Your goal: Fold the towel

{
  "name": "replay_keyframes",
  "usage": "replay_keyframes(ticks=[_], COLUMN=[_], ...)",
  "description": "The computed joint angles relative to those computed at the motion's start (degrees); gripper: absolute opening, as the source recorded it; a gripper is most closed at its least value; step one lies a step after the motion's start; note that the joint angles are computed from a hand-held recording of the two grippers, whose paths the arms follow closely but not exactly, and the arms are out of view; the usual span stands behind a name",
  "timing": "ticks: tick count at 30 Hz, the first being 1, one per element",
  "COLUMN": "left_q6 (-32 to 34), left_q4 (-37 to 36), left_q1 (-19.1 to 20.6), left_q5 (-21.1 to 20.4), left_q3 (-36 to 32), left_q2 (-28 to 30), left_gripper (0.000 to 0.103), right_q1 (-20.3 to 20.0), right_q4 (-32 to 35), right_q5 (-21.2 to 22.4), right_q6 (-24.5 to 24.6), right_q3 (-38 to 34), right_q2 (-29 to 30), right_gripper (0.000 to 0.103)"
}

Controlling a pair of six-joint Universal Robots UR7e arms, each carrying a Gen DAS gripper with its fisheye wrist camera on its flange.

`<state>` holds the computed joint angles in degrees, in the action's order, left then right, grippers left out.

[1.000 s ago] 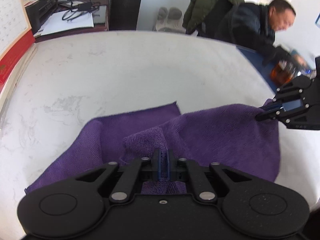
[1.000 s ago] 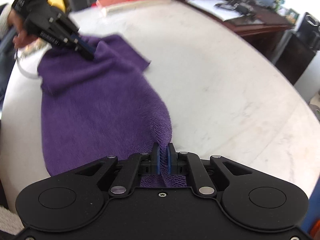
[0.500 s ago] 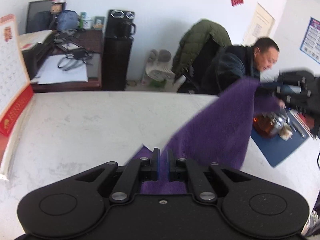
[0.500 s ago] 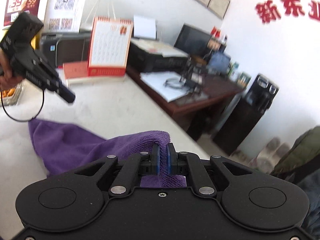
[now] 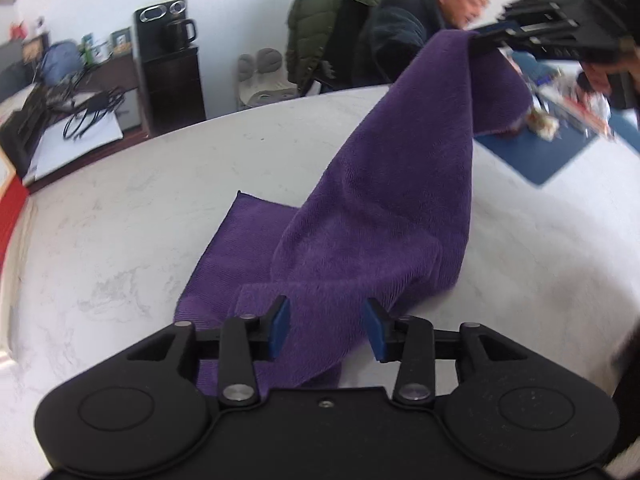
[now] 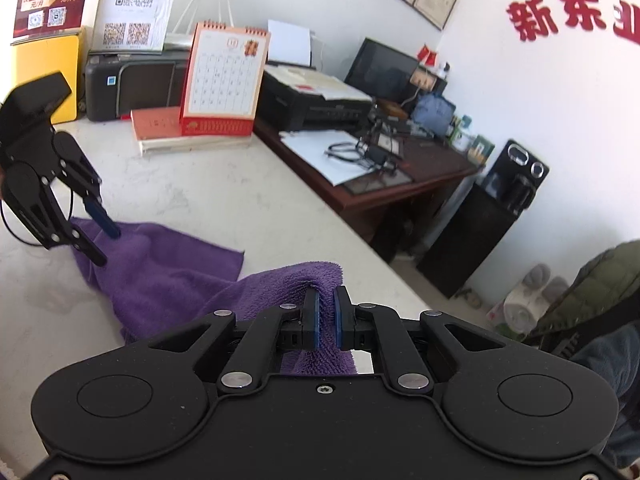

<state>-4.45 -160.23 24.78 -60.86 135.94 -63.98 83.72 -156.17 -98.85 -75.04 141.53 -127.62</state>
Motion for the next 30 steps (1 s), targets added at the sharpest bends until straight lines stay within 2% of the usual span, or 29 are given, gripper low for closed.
replay_keyframes(ticks=[5, 10, 12, 14, 18, 20, 22, 23, 27, 30], left_q6=[5.60, 8.28, 7.50, 5.29, -2.36, -4.80, -5.45, -5.00, -3.90, -4.63], left_q4=[1.33, 2.43, 2.16, 2.22, 1.95, 0.49, 0.38, 1.90, 6.78, 5.73], left_q1=[1.92, 5.34, 6.77, 7.75, 9.83, 11.32, 13.85, 14.29, 15.12, 15.19], left_q5=[2.11, 0.21, -0.84, -1.50, -3.21, -6.15, -11.73, -12.68, -13.31, -12.24], left_q3=[-1.79, -4.25, -5.00, -5.47, -6.24, -6.40, -7.31, -7.99, -10.39, -10.92], left_q2=[2.28, 3.69, 3.85, 3.86, 3.29, 2.53, 1.76, 1.85, 3.53, 4.06], left_gripper=[0.039, 0.045, 0.047, 0.055, 0.055, 0.055, 0.055, 0.055, 0.054, 0.050], right_q1=[-2.63, -3.20, -3.31, -3.27, -3.50, -3.70, -3.84, -3.93, -4.53, -5.17], right_q4=[2.00, 1.89, 1.71, 1.76, 2.13, 2.29, 2.68, 2.90, 3.52, 3.90], right_q5=[0.35, 0.06, 0.06, -0.11, -0.18, -0.21, -0.23, -0.21, 0.06, 0.56], right_q6=[2.12, 4.07, 4.48, 4.98, 5.67, 5.97, 6.21, 6.29, 6.24, 6.25], right_q3=[0.81, 0.77, 0.79, 0.70, 0.59, 0.62, 0.52, 0.46, 0.35, 0.25], right_q2=[-0.93, 0.04, 0.39, 0.87, 1.76, 2.22, 2.54, 2.66, 2.83, 2.77], right_gripper=[0.007, 0.007, 0.007, 0.007, 0.007, 0.007, 0.007, 0.007, 0.007, 0.007])
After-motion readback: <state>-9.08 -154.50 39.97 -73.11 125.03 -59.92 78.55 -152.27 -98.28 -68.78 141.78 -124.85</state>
